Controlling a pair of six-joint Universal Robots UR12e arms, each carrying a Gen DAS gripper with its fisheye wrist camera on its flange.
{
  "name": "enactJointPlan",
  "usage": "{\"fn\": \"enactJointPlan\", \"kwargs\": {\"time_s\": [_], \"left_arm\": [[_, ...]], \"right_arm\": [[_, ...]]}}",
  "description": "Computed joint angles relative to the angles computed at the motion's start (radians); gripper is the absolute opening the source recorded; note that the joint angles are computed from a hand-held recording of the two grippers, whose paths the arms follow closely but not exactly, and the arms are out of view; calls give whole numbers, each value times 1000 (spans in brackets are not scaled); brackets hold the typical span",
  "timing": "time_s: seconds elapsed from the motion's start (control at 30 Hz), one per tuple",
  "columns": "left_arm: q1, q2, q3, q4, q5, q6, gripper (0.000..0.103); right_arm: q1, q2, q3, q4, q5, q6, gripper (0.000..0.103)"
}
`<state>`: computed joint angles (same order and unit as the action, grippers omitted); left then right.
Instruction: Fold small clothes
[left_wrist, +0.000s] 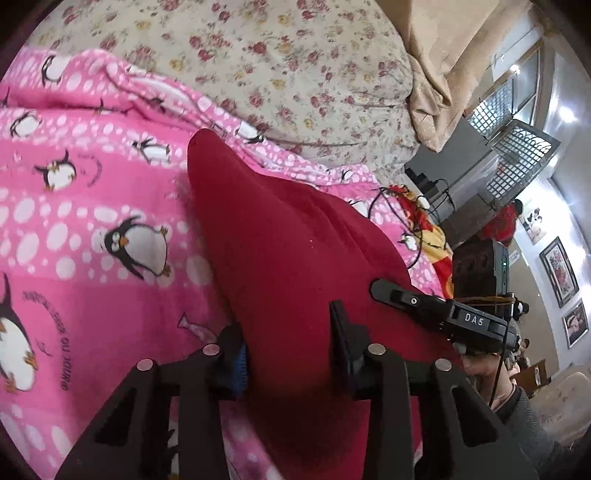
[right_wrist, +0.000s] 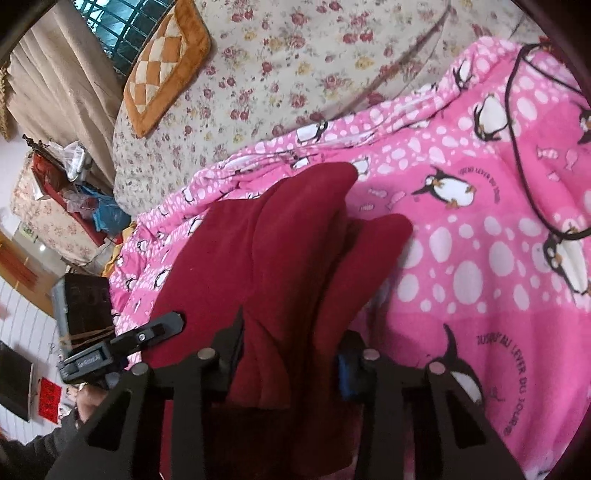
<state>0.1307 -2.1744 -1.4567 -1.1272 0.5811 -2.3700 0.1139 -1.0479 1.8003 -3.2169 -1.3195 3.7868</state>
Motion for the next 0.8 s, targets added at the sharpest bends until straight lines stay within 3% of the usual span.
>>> {"fn": "enactJointPlan", "kwargs": {"time_s": [0.13,0.27,0.53,0.63,0.67,0.73,0.8], "left_arm": [[17,14,18,36,10,16,22],[36,3,82,20,51,18,22],[67,-70,163,72,98,-43,24],[51,-122,220,-11,204,-83,36],[50,-134,233,-21,206,-125,45],[57,-145,250,-51,165,-159,47],[57,-141,243,-37,173,-149,47]], "right_arm": [[10,1,-29,-12,-3,10,37],[25,27,-101,9,16,-1,37],[50,148,-282,43,117,21,38],[50,187,-317,88,129,60,42],[46,202,-325,122,142,88,46],[37,225,-321,64,184,158,47],[34,223,-321,68,191,162,49]]}}
